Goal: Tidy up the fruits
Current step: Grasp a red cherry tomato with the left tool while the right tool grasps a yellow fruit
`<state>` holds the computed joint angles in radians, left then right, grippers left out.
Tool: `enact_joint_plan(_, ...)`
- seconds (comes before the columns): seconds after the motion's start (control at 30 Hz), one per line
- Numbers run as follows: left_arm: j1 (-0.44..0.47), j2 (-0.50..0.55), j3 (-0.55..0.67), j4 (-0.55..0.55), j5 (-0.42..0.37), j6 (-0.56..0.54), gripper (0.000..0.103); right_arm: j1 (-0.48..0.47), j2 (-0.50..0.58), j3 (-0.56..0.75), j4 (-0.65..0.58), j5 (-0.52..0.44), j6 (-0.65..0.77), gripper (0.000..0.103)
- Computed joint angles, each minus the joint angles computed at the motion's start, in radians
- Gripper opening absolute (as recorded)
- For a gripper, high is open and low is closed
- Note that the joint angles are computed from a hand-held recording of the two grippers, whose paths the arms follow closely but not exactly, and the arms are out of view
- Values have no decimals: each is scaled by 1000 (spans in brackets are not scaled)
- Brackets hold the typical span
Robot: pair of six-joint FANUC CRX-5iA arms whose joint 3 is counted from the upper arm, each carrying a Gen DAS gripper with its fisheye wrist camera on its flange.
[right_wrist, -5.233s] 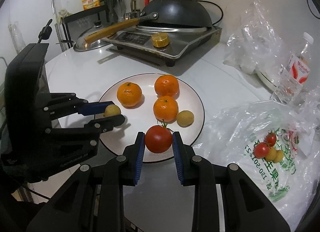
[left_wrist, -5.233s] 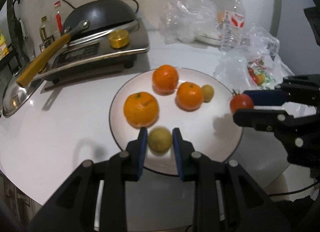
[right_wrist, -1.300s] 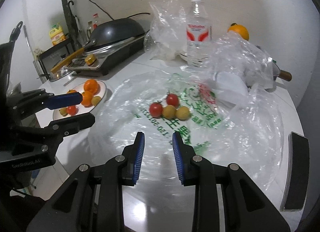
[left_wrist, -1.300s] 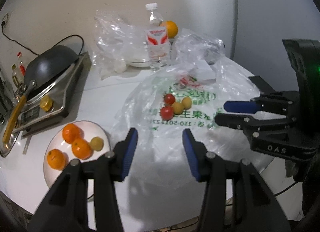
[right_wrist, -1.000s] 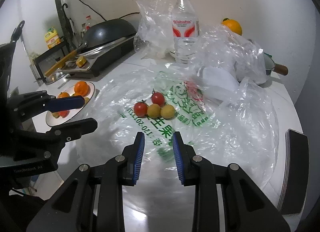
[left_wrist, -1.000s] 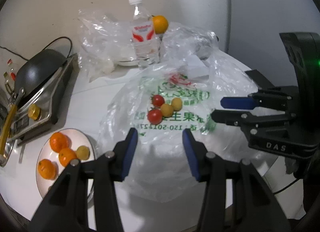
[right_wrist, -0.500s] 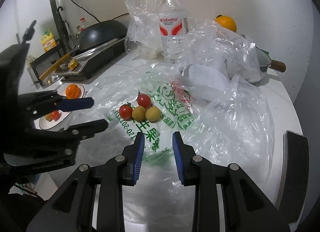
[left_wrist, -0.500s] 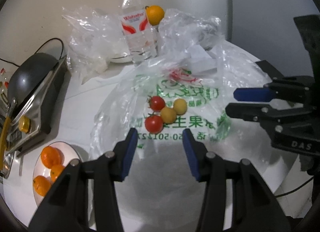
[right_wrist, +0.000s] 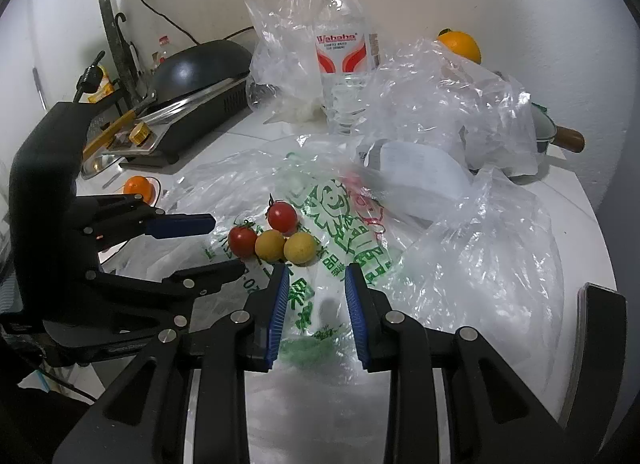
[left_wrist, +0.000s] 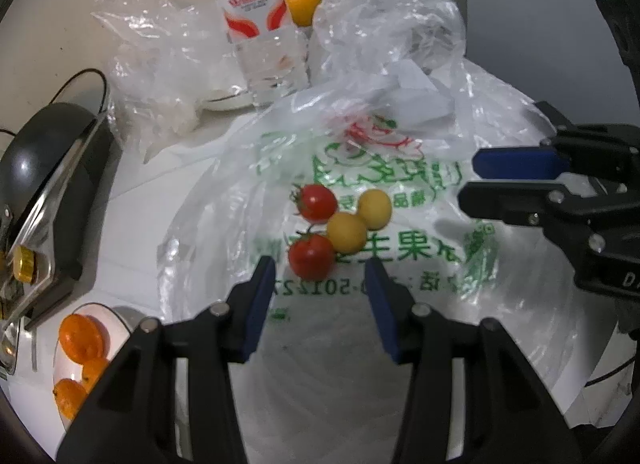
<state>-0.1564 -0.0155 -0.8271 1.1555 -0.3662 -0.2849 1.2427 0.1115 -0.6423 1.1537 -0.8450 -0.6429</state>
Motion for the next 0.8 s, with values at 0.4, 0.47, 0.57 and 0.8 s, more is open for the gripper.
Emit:
enact_joint_plan(0.4,33,80,74,-55,-72,29,47,-45,10,3,18,49,10,31)
enact_joint_plan(0.47,28,84,72,-24,-71,-10,47,-51,15,10,14,58,22,31)
enact_joint_plan(0.57,23,93,72,7,-66,-51,41,-61,25,26,0,68,50,31)
enact_joint_plan(0.8,58,121,94,14,-134,-66,29,-84,46,54,-22,99,92,31)
